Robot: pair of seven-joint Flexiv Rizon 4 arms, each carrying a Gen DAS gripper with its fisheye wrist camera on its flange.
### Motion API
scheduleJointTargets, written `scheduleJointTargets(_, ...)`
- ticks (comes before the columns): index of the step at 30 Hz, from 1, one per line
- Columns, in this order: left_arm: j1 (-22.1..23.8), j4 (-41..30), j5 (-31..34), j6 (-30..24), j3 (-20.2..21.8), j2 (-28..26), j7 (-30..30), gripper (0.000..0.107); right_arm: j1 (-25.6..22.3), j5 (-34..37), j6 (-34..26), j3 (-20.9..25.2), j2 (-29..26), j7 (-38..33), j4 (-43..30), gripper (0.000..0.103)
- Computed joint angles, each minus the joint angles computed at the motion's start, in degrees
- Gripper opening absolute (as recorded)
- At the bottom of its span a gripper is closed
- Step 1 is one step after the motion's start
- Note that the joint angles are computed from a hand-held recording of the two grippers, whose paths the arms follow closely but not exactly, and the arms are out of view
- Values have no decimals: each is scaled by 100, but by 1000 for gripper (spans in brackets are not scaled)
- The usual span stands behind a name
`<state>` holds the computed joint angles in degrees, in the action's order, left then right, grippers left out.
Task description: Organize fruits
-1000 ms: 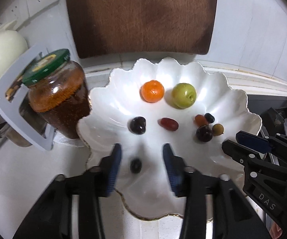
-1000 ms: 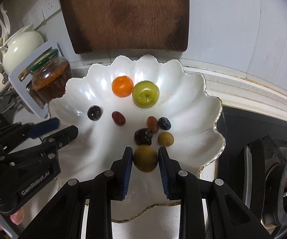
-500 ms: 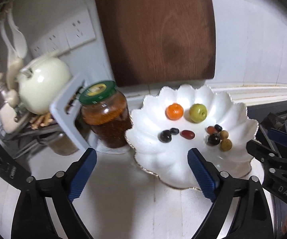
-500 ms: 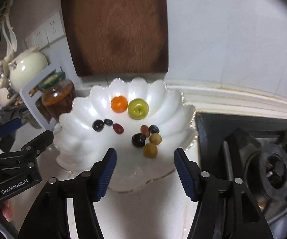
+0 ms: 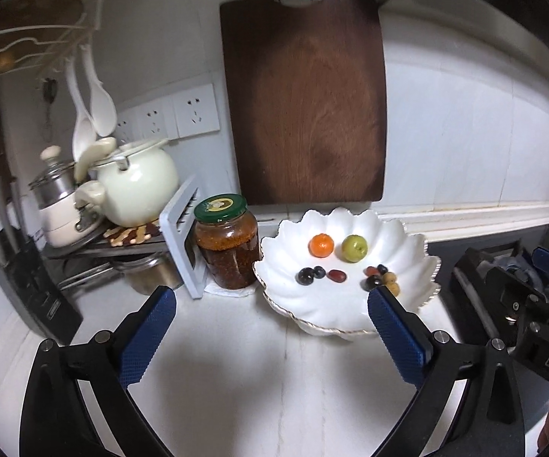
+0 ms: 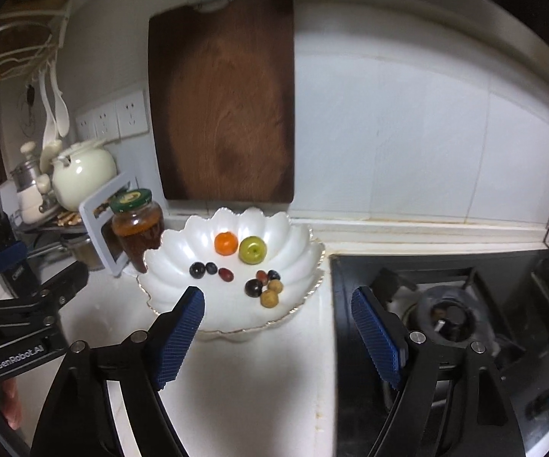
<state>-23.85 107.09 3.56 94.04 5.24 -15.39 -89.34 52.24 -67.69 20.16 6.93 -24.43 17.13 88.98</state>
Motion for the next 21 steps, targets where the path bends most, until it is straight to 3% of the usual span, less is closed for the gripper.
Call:
scheduleJointTargets(8, -840, 638, 998, 175, 955, 722, -1187, 103, 353, -191, -670, 313, 372, 176, 373, 81)
scheduleJointTargets(13, -1118, 853, 2300, -28, 1296, 1303, -2431, 103, 562, -215, -1018, 542, 521, 378, 553, 81)
scheduleJointTargets(17, -979, 984, 3274, -333, 1105, 1792, -3281, 103, 760, -231, -1333, 696, 594, 506, 638, 81)
scheduleJointTargets(21, -684, 1342, 3720, -488, 750, 2328, -3642, 103, 1020, -190, -1740, 848, 639, 710, 680, 88)
